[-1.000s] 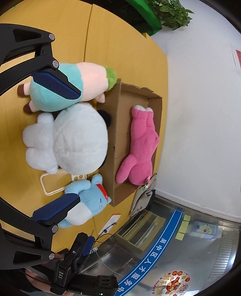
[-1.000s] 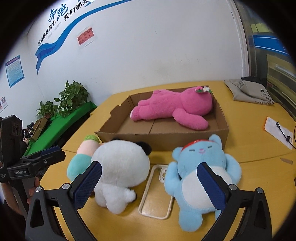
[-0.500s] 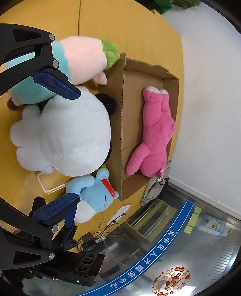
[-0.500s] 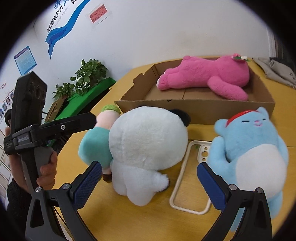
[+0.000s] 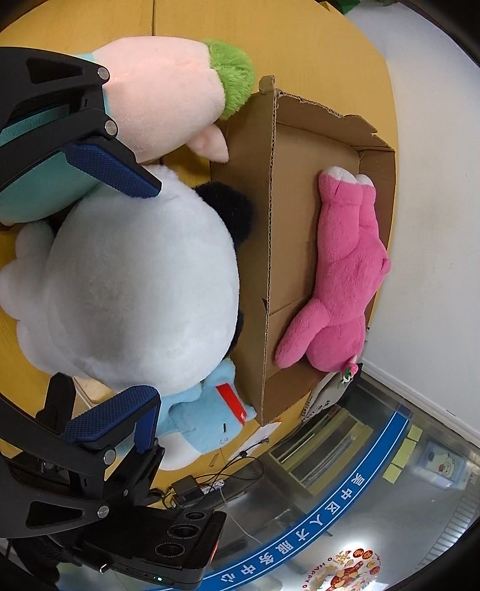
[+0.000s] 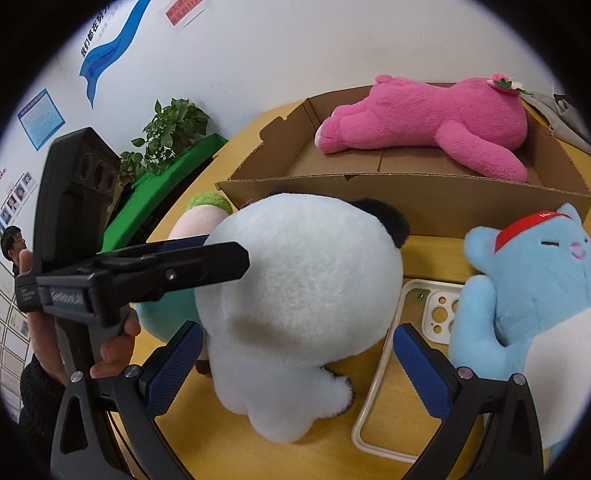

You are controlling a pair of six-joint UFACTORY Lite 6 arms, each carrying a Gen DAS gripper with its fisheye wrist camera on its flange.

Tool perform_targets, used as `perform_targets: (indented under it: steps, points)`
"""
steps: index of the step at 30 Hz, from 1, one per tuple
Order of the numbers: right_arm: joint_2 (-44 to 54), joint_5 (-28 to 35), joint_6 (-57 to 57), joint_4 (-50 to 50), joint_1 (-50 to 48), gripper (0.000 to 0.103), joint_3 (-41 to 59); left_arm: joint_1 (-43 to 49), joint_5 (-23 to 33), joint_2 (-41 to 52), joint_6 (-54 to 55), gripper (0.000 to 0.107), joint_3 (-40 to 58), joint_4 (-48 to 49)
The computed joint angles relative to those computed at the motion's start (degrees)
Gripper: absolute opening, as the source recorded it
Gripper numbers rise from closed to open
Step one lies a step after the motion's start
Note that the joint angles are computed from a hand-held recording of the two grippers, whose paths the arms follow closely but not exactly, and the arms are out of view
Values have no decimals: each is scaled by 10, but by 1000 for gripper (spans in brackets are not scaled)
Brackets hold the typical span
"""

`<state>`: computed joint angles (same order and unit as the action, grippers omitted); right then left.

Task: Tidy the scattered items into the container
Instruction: 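Move both tools down onto the white panda plush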

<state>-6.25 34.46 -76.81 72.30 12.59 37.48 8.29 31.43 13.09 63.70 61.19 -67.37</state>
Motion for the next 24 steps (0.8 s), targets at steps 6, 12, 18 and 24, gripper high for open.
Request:
perform_targets:
  steps: [6,12,18,24]
  points:
    - [10,-33,10,-5,19,103,-3,-7,-6,6,-7,102,5,8]
    - [7,-55,27,-18,25,103,-2,-10,1,12,-17,102,18,16]
    - [-29,-85,58,-47,32,103,-12,-6,-10,-15,-33,102,1,20]
    - [-102,-146,134,-111,35,103,-11,-6,-44,-101,-8,102,-44,-11]
